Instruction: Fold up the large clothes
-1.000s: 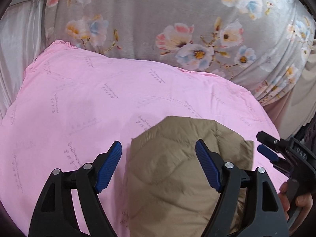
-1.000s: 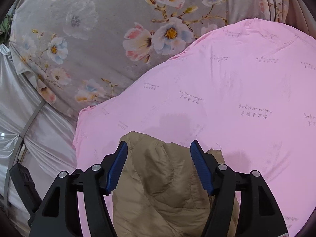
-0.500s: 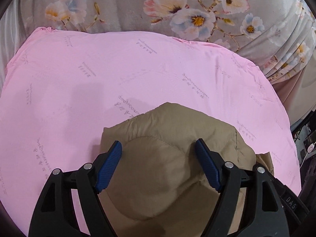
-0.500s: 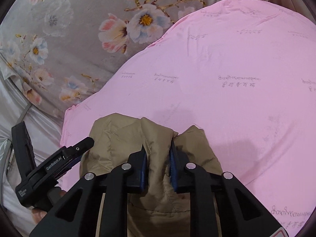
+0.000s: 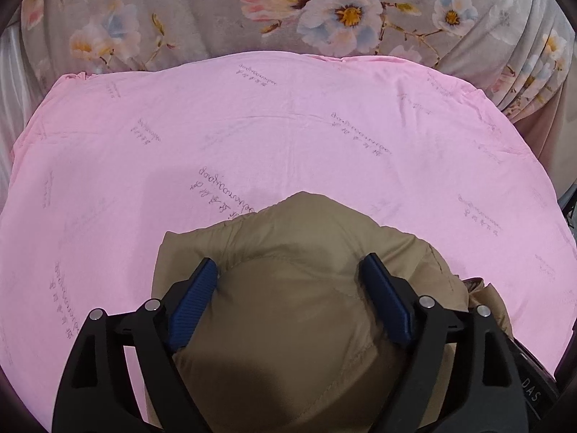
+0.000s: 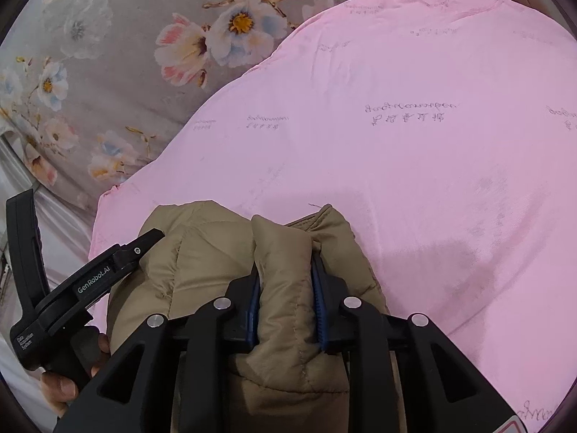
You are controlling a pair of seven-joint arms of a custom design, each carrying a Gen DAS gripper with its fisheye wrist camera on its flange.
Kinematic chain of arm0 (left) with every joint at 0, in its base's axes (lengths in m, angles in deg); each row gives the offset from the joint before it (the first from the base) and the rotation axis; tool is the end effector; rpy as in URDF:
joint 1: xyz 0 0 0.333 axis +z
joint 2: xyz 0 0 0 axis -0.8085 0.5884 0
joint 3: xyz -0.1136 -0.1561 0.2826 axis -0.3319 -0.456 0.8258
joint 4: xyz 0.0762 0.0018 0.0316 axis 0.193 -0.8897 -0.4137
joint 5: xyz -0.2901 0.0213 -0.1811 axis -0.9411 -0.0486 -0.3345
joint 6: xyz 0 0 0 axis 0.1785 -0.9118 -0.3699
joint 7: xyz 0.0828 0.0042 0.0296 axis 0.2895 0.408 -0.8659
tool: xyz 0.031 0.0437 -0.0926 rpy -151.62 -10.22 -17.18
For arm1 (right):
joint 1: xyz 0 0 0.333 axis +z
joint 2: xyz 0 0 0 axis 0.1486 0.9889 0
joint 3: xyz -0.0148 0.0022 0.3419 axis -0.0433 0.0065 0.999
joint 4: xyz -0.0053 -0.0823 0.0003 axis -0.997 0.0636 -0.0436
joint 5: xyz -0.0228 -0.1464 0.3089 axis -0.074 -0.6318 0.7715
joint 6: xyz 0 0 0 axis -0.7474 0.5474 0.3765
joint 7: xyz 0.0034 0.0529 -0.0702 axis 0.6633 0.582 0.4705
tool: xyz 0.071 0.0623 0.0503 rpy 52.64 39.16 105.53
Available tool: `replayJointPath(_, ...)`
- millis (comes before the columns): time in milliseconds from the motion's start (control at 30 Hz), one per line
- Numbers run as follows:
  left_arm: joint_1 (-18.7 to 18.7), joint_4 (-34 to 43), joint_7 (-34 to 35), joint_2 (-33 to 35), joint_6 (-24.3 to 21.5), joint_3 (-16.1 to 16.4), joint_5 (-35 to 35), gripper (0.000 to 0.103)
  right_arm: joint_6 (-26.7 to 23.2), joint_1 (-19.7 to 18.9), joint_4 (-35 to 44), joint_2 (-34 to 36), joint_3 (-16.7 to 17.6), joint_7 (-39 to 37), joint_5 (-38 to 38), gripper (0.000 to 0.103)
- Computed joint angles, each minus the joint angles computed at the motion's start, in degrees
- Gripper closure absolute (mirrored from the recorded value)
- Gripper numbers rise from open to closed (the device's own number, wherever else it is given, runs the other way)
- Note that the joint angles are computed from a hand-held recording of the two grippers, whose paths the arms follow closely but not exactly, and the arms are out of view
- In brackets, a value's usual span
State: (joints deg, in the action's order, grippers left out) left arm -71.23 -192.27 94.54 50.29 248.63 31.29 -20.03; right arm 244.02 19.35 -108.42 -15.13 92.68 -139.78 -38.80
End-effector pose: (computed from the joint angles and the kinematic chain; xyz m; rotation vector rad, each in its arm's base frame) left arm 0.5465 -0.3187 0.5069 -1.0931 2.5321 -0.9473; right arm 0.3553 0.1611 0.4482 -0.5690 2.2479 -0.5139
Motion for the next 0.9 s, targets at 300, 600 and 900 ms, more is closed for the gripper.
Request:
replayJointPath(300, -1.85, -1.5, -2.45, 0.98, 4.4, 1.21, 3.7, 0.019, 0.86, 0.05, 0.41, 1.27, -0.79, 2.37, -3.09, 0.082)
replayJointPath(600, -3.59, -2.92, -5.93, 1.29, 7.92, 2.73, 8.32, 0.018, 0.5, 0.52, 0.53, 1.54, -1.08, 2.41, -3.15, 0.082)
replayJointPath(900, -4.74, -4.17, -8.96, 1.12, 10.09, 3.98, 12.06, 0.018, -0.06, 0.74, 0.67, 1.87, -1.12, 1.94, -2.89, 0.082)
